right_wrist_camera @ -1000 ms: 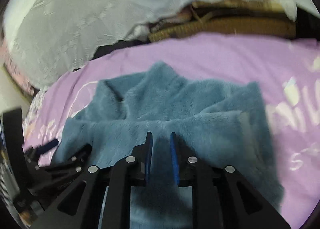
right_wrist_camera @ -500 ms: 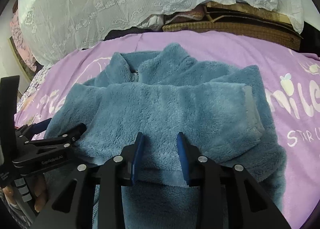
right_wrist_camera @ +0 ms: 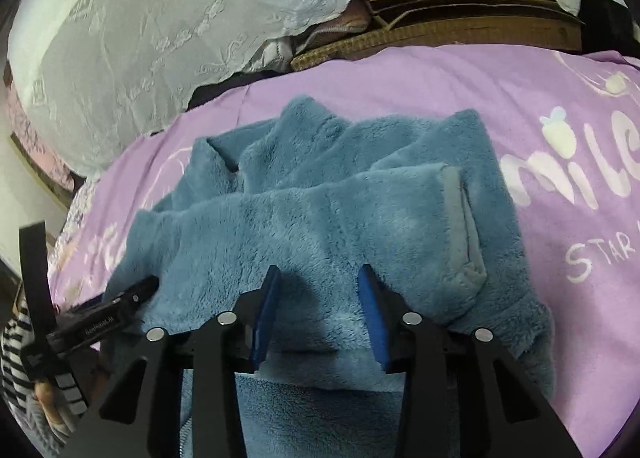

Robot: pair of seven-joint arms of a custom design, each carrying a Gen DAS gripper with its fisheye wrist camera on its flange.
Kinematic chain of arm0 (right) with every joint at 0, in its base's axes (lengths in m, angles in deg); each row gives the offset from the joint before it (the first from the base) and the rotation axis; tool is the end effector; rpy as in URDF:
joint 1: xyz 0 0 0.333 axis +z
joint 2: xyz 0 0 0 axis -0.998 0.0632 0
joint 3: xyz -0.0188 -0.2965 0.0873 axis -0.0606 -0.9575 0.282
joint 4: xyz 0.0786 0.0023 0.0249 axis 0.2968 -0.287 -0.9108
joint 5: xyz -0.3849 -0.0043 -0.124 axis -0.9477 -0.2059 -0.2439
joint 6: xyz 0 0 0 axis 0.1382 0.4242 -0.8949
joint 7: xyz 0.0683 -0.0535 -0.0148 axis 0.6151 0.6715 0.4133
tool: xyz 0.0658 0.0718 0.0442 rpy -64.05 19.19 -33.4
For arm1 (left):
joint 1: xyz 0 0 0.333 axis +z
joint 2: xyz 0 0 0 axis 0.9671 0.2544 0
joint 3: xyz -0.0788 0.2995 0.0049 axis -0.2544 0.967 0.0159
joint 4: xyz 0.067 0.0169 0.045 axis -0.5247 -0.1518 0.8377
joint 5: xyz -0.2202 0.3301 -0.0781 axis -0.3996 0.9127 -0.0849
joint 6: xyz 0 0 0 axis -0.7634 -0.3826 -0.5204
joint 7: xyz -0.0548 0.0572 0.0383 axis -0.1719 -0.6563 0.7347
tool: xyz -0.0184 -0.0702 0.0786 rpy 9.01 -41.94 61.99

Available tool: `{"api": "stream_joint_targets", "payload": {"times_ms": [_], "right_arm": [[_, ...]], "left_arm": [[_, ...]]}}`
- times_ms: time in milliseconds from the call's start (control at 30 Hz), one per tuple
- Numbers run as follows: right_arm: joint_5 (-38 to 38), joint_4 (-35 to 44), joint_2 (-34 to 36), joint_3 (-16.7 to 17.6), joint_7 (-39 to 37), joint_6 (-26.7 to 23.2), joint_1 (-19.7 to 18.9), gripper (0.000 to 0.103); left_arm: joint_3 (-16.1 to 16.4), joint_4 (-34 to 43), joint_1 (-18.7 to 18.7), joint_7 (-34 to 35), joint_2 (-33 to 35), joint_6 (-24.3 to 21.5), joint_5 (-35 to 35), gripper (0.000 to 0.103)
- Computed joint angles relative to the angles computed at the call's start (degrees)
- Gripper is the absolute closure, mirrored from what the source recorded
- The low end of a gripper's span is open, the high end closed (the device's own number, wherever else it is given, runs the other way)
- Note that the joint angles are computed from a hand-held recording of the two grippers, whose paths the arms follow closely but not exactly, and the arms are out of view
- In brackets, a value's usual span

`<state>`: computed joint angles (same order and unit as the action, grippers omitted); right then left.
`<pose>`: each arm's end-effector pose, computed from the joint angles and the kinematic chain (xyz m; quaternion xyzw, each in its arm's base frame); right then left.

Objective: Fold small clothes

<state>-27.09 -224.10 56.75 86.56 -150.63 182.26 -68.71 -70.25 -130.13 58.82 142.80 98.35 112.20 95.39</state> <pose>0.3835 0.2629 0.3894 -0.3741 0.8217 -0.2640 0.3393 0.5419 -0.3127 0.4120 -0.4902 0.8105 -0.2801 0.1560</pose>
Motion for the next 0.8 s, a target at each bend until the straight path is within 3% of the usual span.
{"api": "stream_joint_targets", "payload": {"times_ms": [100,200,267,367,400,433,500,700,800], "right_arm": [[-0.2,1.7,0.0,0.4,-1.7,-1.6,0.3,0.062],[-2.3,3.6,1.1,-0.5,-1.6,0.3,-0.4,0.062],[-2.6,5.3,2.8,-1.2,-2.9,1.1,-0.8,0.062],[-1.0,6.0,6.0,-2.9,-4.0,1.8,-1.2,0.057],[-2.7,5.9,6.9,-3.5,-2.7,3.4,-1.6,0.057],[-5.6,5.5,7.0,-3.7,-0.2,4.4,-1.9,0.057],[-4.9,5.7,6.8,-4.0,-1.1,3.8,-1.3,0.057],[-4.0,5.4,4.3,-2.1,-2.2,-2.1,1.3,0.055],[-0.7,5.2,3.5,-1.7,-6.4,-3.5,2.3,0.05]], "left_arm": [[3.5,-1.6,-3.1,-8.3,-1.7,4.3,10.9,0.004],[2.6,-1.6,-2.9,-9.0,-2.2,7.4,13.0,0.004],[2.9,0.2,-4.1,-10.0,-1.2,6.7,16.0,0.004],[7.9,5.0,-9.3,-20.3,2.2,3.8,29.8,0.004],[6.6,6.6,-8.7,-18.6,3.8,0.8,28.4,0.004],[3.3,8.1,-6.1,-14.0,5.7,-1.8,23.1,0.004],[0.8,8.2,-3.5,-9.2,5.9,-1.6,16.3,0.004],[4.5,4.1,-5.9,-13.4,3.1,3.3,20.0,0.004],[0.9,1.1,-2.1,-7.6,0.9,4.5,12.8,0.004]]}}
